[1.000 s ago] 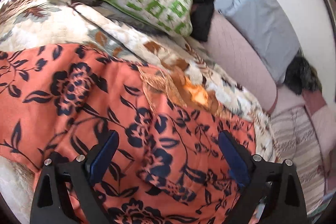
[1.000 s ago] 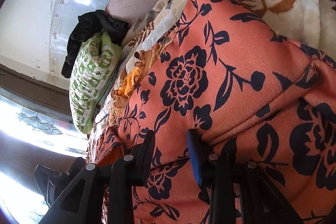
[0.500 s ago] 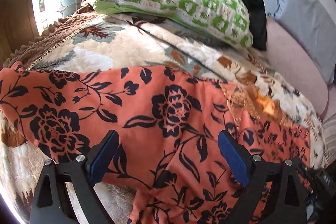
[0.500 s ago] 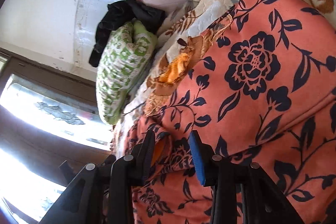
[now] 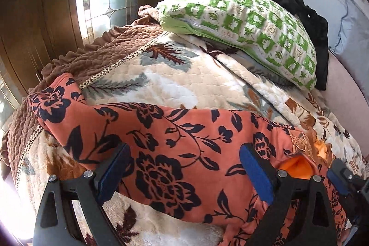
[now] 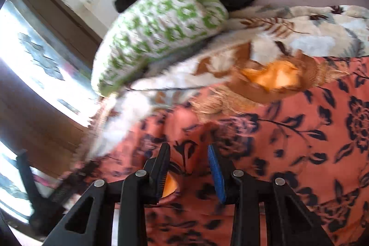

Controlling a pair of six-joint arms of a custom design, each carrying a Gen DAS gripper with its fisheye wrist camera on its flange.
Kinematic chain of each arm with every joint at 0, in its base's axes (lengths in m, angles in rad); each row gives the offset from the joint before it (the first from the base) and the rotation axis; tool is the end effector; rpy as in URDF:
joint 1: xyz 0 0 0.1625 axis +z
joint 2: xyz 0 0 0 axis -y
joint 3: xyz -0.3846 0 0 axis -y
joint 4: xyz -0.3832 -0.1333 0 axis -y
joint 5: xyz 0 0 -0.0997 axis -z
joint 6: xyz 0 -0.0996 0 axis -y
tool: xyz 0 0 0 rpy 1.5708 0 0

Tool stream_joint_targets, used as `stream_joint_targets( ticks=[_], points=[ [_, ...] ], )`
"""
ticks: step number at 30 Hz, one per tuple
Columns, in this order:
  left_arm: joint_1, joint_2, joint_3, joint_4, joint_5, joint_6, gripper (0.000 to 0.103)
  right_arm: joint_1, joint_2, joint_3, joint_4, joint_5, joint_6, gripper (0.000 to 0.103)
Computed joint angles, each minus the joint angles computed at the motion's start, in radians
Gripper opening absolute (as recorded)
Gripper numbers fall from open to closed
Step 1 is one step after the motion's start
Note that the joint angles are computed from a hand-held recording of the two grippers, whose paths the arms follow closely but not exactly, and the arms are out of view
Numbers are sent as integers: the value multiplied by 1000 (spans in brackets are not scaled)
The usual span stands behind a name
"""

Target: Fold small clothes

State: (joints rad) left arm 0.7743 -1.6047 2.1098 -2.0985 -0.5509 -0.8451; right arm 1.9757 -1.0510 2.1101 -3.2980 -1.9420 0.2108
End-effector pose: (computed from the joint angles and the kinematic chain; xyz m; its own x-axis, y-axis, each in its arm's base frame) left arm -0.1500 -0.4519 0.3116 -0.7867 -0.2835 -0.5484 0.1902 0.7338 -0.6522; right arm 0.2920 -0.4346 0.1511 -0.9888 -0.0060 0.1488 -0.1046 0.7391 -0.6654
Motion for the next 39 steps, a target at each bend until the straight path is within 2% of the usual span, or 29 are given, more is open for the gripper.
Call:
stream_joint_targets(
  ticks=[1,2,4,5,8,9,10,12,16,18,20,21,22,23,25,26,28,31,33,36,39],
  points=[
    [4,-7,-1,8,-2,-13,95,9,13,-13,-25,38,-6,38],
    [10,-15,-1,4,-4,-16,95,22,25,-27,-32,34,-12,38],
    [14,-29,-1,4,-2,-24,95,44,49,-58,30,-42,12,38],
    [15,-35,-4,16,8,-39,95,35,53,-60,66,-30,48,38],
    [16,-64,0,27,12,-71,95,-42,77,-34,108,100,111,38],
    [15,-72,4,23,13,-71,95,-57,96,-35,132,112,126,38],
    [13,-78,7,24,18,-67,95,-66,121,-34,131,100,138,35],
    [11,-84,10,21,18,-38,95,-50,127,-16,63,80,126,35],
    [-1,-130,50,-112,10,61,95,-18,62,42,30,97,73,38],
    [-17,-167,80,-196,26,100,95,4,4,88,51,74,27,39],
    [-38,-210,107,-244,74,110,95,22,-64,149,54,41,-18,39],
    [-49,-237,121,-246,116,100,96,27,-102,187,48,22,-38,41],
    [-58,-266,133,-233,163,77,96,36,-133,218,39,-1,-54,58],
    [-61,-299,142,-213,206,49,96,43,-160,251,21,-27,-66,66],
    [-39,-363,137,-143,245,-31,96,50,-213,323,-37,-65,-97,69],
    [-12,-388,126,-122,229,-57,96,43,-246,357,-46,-72,-109,69],
    [66,-419,101,-142,138,-67,96,12,-295,416,-84,-60,-136,69],
    [203,-430,72,-221,-73,-42,96,-65,-332,494,-183,9,-166,69],
    [278,-408,63,-291,-195,-16,96,-124,-347,509,-187,69,-145,69],
    [339,-375,66,-394,-319,15,95,-169,-336,497,-174,144,-134,69],
    [365,-329,64,-500,-399,64,93,-137,-297,468,-162,99,-160,69]
  ],
)
